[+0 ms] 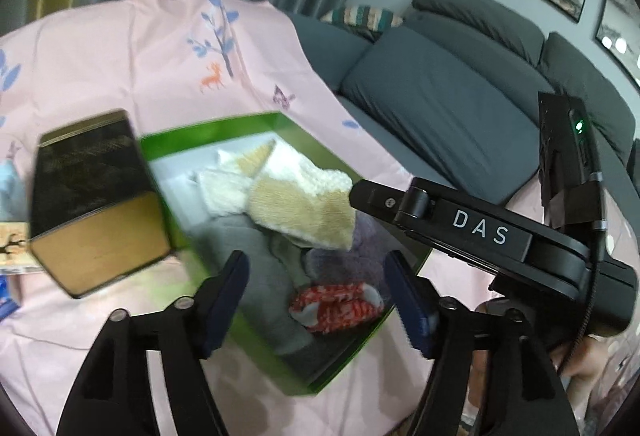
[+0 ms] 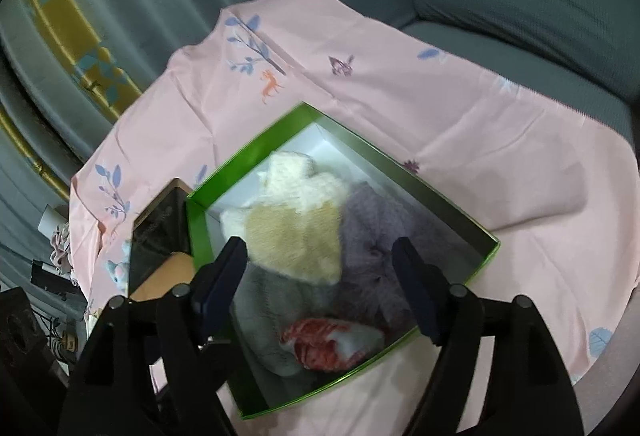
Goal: Organize soft objects
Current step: 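Carry the pouch into the green box and open both grippers, then withdraw the grippers from the box toward the orange tissue pack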
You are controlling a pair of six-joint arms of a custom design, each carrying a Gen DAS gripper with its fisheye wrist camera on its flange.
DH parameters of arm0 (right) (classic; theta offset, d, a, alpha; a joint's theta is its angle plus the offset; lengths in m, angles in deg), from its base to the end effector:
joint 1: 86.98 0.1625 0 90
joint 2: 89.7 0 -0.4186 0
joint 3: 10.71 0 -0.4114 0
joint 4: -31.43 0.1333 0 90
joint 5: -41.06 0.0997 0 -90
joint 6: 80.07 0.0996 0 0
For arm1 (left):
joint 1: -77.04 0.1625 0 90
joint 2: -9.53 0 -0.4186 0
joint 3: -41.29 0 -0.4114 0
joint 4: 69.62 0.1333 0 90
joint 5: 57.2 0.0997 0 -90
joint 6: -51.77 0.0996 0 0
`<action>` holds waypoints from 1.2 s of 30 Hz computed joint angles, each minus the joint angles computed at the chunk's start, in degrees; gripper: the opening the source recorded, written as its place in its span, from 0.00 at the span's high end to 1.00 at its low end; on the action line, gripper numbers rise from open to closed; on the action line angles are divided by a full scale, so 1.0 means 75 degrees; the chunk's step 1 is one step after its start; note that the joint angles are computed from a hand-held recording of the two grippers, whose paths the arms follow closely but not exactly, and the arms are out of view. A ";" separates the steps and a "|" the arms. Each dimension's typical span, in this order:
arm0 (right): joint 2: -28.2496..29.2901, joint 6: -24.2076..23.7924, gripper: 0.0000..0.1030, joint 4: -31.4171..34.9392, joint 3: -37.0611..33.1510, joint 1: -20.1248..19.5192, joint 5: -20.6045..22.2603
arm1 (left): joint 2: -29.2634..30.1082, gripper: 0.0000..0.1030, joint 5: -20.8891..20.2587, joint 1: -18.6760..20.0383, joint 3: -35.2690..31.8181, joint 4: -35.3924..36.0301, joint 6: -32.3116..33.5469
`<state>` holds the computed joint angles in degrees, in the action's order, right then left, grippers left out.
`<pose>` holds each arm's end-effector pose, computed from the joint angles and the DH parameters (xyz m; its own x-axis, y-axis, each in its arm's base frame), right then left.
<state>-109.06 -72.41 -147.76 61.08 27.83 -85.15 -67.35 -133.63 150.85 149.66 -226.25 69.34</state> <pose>0.3923 -0.6711 -0.0295 -0.9177 0.0794 0.3893 -0.2158 0.7231 -0.6562 -0.0121 -0.6036 0.3335 -0.8571 0.3718 -0.3567 0.5105 0.7060 -0.4908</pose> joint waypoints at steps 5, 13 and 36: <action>0.0207 -0.0522 0.13 -0.0397 -0.0183 0.0269 -0.0149 | -0.0595 0.17 -0.0100 0.0111 0.0173 -0.0030 0.0016; 0.0658 -0.1499 0.02 -0.1058 -0.0550 0.0707 -0.0234 | -0.1728 0.05 0.0307 0.0440 0.0712 -0.0608 0.0265; 0.3162 -0.3405 0.01 0.0744 -0.3669 0.1599 -0.0933 | -0.2094 0.05 -0.0022 0.3130 0.0202 -0.1202 -0.0247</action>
